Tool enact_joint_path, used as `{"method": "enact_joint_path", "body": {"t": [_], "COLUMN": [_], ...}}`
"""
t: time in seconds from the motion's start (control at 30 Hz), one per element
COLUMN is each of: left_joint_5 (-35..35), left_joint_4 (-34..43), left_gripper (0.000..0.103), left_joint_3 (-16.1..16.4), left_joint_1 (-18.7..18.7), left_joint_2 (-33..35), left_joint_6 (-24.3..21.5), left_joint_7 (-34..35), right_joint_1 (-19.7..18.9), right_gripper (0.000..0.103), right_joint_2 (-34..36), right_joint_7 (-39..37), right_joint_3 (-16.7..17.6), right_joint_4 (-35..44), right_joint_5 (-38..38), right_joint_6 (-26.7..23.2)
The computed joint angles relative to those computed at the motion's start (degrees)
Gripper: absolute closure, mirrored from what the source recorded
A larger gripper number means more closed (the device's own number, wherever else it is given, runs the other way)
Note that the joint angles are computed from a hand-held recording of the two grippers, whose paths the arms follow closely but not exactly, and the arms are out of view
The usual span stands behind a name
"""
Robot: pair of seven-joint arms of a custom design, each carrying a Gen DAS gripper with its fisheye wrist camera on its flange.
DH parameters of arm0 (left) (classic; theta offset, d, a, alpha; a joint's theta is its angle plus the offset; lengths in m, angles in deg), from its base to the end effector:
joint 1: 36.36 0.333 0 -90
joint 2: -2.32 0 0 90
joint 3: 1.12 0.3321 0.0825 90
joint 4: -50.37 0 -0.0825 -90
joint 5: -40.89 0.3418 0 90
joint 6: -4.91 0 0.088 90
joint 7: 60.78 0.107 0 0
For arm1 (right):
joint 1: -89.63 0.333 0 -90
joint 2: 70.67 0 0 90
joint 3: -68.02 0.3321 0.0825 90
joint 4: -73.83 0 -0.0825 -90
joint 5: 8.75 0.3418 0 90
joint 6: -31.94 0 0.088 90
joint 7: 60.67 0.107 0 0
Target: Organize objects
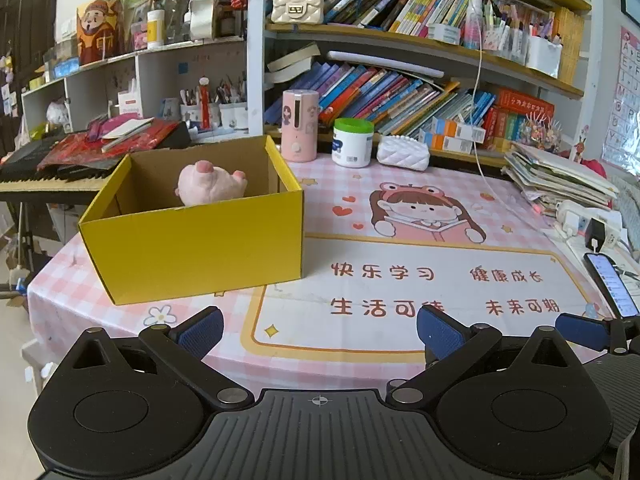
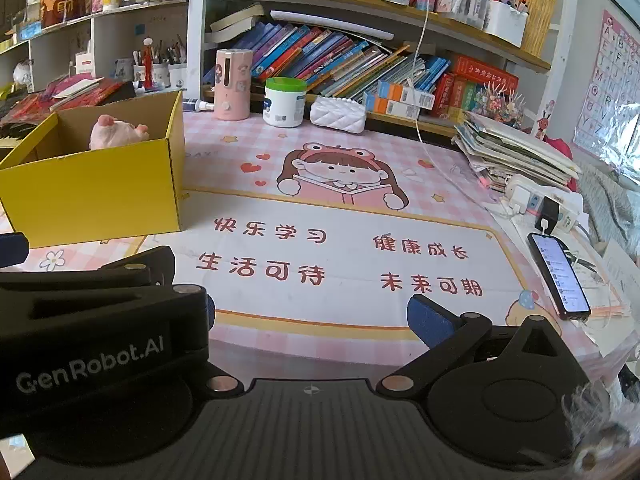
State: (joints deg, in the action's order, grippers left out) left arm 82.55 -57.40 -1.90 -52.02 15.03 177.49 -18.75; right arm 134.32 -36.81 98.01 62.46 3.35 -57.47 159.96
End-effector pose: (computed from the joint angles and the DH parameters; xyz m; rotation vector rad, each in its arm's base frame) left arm 0.5801 -0.2213 0.5244 -1.5771 1.7913 -0.9580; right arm 0.5678 0.4604 0.5079 -1.6659 1.8084 -0.9808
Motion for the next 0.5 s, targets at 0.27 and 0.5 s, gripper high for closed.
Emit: {"method": "enact_joint_path", "body": {"t": [0.27, 0.5], "left_joint_5": [-1.95, -2.47], "left_joint_4": [-0.07, -0.04], "left_gripper": [0.000, 0.000], "left_joint_3": [-0.77, -0.65], "left_joint_1": [0.62, 0.49], "left_joint_2": [-0.05, 0.02], "left_joint_6": [-1.02, -0.97], "left_joint_7": [1.61, 2.04], "right_joint_1": [0.22, 0.28], "right_gripper": [0.000, 0.000], "right_joint_2": [0.36, 0.38], "right_joint_7": [-0.46, -0.47], "right_joint_3": [0.04, -0.04], "right_joint_4": [0.60, 0.63], "right_joint_5": [0.29, 0.36], "right_joint_6": [-0.63, -0.63]}}
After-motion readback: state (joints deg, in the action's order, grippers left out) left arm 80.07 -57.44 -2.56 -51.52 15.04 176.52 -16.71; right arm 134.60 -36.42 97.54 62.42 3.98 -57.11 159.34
